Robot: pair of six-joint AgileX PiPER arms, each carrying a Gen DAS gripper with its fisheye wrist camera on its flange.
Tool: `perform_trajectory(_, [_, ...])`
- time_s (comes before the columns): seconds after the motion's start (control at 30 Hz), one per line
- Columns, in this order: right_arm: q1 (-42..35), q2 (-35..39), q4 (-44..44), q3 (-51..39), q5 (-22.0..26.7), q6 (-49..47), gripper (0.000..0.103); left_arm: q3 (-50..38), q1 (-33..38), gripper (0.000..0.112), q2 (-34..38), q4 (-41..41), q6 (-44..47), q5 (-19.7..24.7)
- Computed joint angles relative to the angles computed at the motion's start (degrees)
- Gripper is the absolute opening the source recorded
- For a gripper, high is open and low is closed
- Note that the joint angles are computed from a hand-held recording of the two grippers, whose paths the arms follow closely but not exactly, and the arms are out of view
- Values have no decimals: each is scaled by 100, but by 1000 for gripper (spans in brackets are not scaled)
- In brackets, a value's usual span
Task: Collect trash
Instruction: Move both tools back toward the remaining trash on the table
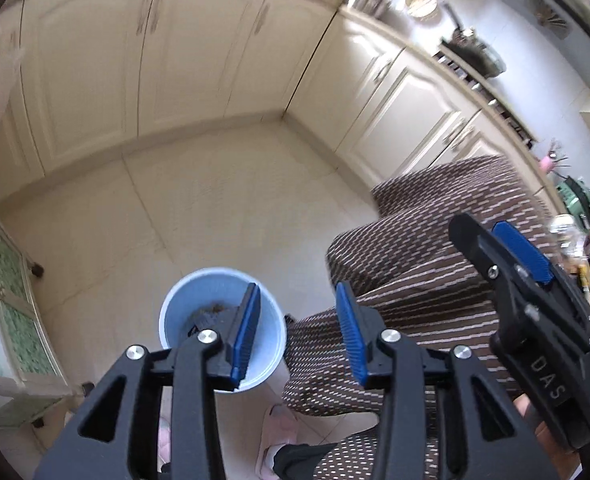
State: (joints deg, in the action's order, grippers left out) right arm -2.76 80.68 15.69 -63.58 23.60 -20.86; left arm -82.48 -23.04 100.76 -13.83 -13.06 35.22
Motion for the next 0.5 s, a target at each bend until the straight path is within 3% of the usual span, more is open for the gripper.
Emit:
perform_trajectory(0.17, [-973,-858,1104,-465,1104,-914,68,-416,-693,43,-692,818,-658,253])
perform_trajectory(0.27, [-1997,-1136,1754,-838,1852,-1512,72,-978,-1290,46,-678,1368,-1076,516])
perform_trajectory(0.37, [-3429,-1049,2553,-1282,2741,-2295,72,-1750,-1893,51,-348,1620,-1197,831])
perform_trajectory(0.5, [-4952,-731,3071,-1588,3326,-3067,72,-3267,-2596,51,553,1757,-1209,1488])
